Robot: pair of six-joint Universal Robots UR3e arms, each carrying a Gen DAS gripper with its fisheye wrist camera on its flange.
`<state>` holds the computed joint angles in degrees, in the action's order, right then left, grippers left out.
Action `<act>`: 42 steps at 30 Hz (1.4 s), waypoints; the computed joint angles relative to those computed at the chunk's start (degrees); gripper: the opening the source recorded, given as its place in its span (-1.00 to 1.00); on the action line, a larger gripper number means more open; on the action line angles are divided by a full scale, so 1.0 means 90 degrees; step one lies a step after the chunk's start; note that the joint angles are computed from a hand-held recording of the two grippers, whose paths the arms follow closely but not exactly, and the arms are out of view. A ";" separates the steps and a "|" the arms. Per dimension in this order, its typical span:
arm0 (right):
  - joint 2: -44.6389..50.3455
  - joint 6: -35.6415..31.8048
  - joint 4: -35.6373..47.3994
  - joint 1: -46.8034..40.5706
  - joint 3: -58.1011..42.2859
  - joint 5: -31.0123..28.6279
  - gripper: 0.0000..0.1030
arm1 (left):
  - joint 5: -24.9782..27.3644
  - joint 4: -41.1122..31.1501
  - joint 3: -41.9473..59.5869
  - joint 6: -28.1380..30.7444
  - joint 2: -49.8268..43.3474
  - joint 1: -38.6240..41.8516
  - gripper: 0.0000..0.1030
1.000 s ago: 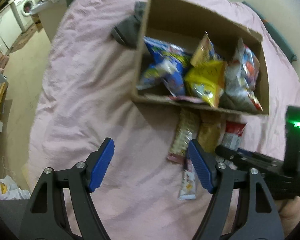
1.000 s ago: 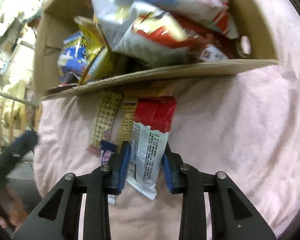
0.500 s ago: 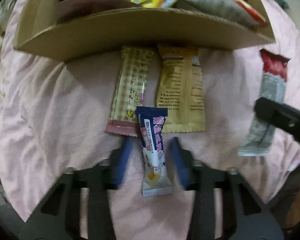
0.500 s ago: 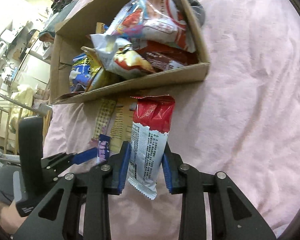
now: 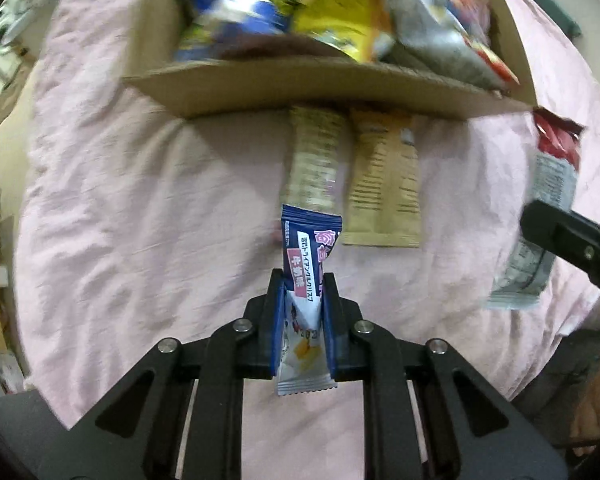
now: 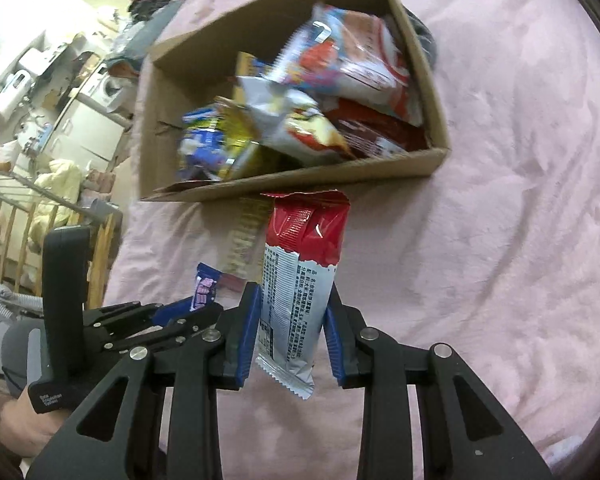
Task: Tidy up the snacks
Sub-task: 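Grasp the purple-and-white bar with the left tool while the right tool holds its bar, then carry both bars over the box, lower them in and open both tools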
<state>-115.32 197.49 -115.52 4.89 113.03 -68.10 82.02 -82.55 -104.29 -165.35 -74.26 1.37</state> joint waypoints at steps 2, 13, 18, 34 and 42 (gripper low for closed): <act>-0.0017 0.0051 -0.0002 0.0030 -0.0064 0.0005 -0.38 | -0.0112 -0.0219 0.0117 0.0037 0.0176 0.0299 -0.73; -0.0069 -0.0079 -0.0207 0.0163 -0.0821 -0.0200 -0.38 | -0.0941 -0.0455 0.1569 0.0471 0.0573 0.1391 -0.73; 0.0472 -0.0145 -0.0484 0.0373 -0.1562 -0.0780 -0.38 | -0.1134 -0.0147 0.2305 0.0780 0.0013 0.1575 -0.73; 0.3438 -0.0299 -0.1367 0.0134 -0.4070 -0.0367 -0.38 | -0.0839 0.2206 0.3124 -0.0578 -0.2069 0.0740 -0.73; 0.4138 0.0188 -0.2344 0.0056 -0.3583 0.0061 -0.38 | -0.1096 0.2599 0.2892 -0.0483 -0.2477 0.0694 -0.73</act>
